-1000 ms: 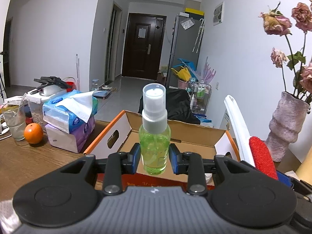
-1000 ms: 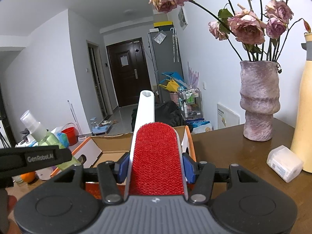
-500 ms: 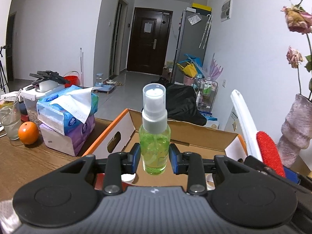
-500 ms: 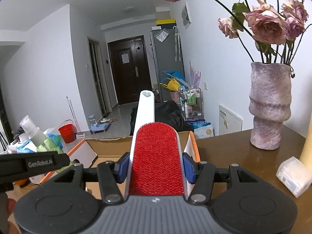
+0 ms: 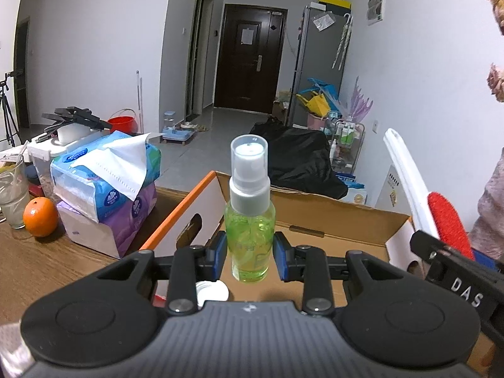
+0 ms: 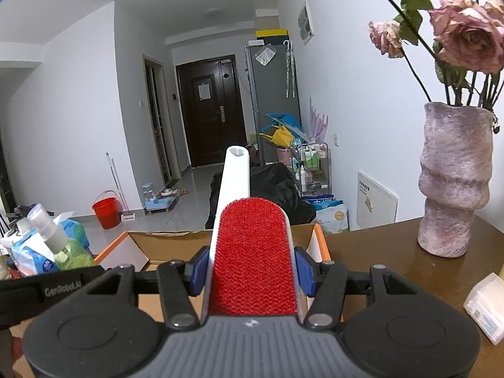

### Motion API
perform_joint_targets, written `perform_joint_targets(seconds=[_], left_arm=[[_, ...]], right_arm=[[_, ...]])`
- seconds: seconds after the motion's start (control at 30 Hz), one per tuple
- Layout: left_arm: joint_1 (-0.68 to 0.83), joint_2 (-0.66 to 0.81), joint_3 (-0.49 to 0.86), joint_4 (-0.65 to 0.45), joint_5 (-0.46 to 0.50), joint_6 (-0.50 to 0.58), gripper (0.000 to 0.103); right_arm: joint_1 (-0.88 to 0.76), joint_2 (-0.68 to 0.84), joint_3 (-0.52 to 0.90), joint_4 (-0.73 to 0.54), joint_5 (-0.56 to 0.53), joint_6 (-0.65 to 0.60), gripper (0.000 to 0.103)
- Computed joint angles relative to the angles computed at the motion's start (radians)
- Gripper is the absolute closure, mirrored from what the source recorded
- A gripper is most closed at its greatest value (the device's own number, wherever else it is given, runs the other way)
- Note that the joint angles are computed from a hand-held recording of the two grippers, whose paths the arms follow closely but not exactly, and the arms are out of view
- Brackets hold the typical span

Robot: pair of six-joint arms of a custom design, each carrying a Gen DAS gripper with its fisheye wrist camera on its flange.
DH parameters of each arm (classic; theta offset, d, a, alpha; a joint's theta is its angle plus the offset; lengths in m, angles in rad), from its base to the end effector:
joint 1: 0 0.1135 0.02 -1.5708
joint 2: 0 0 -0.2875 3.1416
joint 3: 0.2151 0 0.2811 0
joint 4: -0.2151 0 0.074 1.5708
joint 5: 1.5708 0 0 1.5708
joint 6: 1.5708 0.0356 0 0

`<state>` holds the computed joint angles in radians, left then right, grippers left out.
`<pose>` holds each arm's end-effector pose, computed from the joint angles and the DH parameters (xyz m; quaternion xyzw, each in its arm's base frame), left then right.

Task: Organize rigid objects
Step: 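Carry the spray bottle and lint roller with both tools over the red box, then open the left tool to set the spray bottle in the box while the right tool releases the lint roller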

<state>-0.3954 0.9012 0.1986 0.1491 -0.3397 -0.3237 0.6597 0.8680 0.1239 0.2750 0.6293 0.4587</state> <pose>0.1720 -0.0589 0.1507 -0.0514 0.8632 -0.0307 0.5012 0.1460 0.0867 0.1445 0.0799 0.8224 0.0405 0.5618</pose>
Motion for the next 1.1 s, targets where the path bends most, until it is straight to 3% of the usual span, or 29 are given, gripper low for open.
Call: perform_joint_targets(seconds=[0.47, 0.73, 0.8, 0.87, 0.9, 0.97, 1.03, 1.1], left_arm=[[0.036, 0.183, 0.001, 0.178, 0.011, 0.037, 0.071], [0.063, 0.234, -0.005, 0.242, 0.078, 0.07, 0.07], [0.051, 0.224, -0.013, 0.255, 0.062, 0.084, 0.066], [0.037, 0.216, -0.017, 0.253, 0.03, 0.083, 0.035], [0.029, 0.215, -0.019, 0.256, 0.008, 0.08, 0.03], [0.015, 0.217, -0.019, 0.257, -0.029, 0.08, 0.022], [0.015, 0.215, -0.013, 0.236, -0.041, 0.071, 0.011], [0.013, 0.214, -0.012, 0.23, -0.062, 0.066, 0.005]], right_arm=[[-0.123, 0.325, 0.031, 0.297, -0.126, -0.074, 0.048], [-0.119, 0.348, 0.04, 0.287, -0.126, -0.07, 0.048], [-0.133, 0.346, 0.057, 0.246, -0.144, -0.067, 0.048], [-0.147, 0.347, 0.065, 0.229, -0.15, -0.067, 0.048], [-0.147, 0.342, 0.067, 0.217, -0.143, -0.065, 0.045], [-0.152, 0.315, 0.066, 0.188, -0.146, -0.061, 0.037], [-0.152, 0.291, 0.062, 0.174, -0.138, -0.052, 0.018], [-0.142, 0.277, 0.056, 0.171, -0.115, -0.052, 0.008]])
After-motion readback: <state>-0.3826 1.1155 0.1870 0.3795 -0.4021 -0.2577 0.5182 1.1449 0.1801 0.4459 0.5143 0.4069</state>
